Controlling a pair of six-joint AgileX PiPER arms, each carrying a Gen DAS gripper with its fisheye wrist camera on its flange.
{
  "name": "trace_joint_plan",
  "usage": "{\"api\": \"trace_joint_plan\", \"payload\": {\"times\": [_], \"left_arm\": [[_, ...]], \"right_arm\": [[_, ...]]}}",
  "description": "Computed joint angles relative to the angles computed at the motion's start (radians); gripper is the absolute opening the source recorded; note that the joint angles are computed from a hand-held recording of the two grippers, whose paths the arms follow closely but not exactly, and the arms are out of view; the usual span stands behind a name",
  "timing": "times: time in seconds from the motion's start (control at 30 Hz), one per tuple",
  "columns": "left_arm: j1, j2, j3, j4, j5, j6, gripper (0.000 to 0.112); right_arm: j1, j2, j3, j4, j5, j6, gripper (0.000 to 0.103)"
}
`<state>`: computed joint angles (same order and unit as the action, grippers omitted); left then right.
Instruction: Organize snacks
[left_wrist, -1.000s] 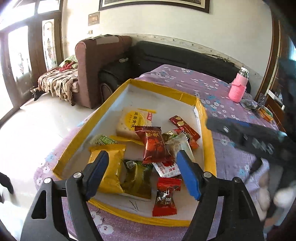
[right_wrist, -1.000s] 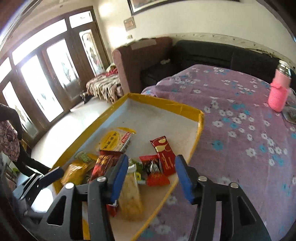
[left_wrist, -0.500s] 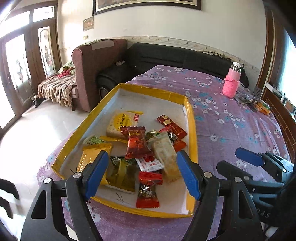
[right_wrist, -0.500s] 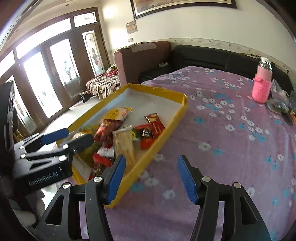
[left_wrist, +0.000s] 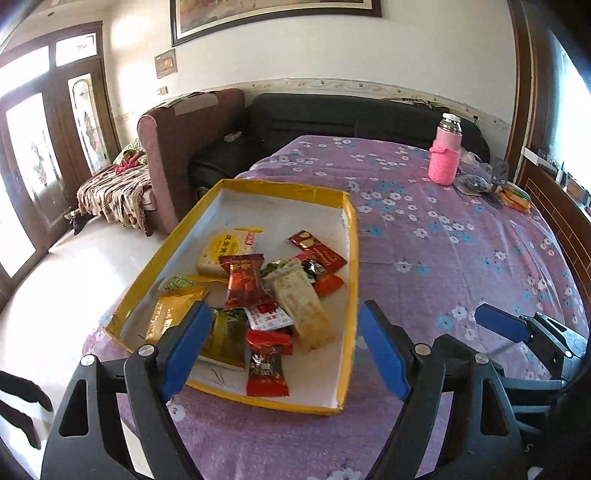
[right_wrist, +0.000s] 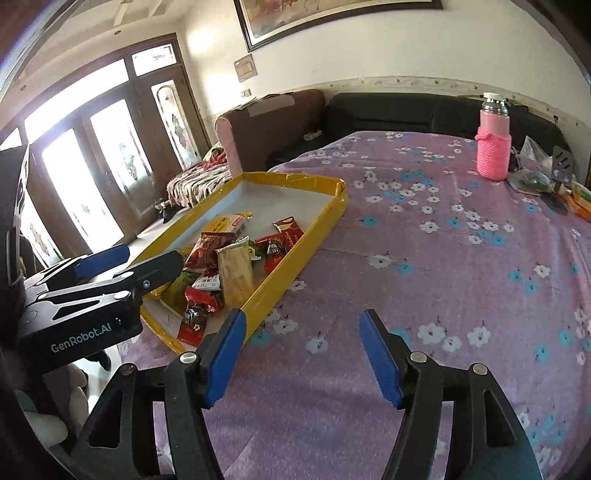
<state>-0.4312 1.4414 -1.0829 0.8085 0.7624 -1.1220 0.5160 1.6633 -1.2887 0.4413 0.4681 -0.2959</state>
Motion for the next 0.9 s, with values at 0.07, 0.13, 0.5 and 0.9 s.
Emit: {"api": "trace_joint_plan", "payload": {"times": [0.07,0.13,0.5,0.9], "left_arm": [[-0.011,0.004,-0.005,0.0,0.005,-0.001,0.083],[-0.024,0.006,-0.002,0.009,0.005,-0.013,0.083],[-0.217,-0.137,0.133,0.483,0.175,-0.538,0.086],[-0.335,-0.11,0.124,0.605,0.37,-0.642,0.103]], "right_arm": [[0.002,-0.022,0.029,-0.006,-0.015,0.009,0.068],[-0.002,-0.036,0.052,0.0,-0.023,0.007,0.069],[-0.007,-0.054,0.121,0.004,-0.071,-0.005,0.07],[0.008,-0.089,0.155,0.071,-0.114,-0.094,0.072]]}}
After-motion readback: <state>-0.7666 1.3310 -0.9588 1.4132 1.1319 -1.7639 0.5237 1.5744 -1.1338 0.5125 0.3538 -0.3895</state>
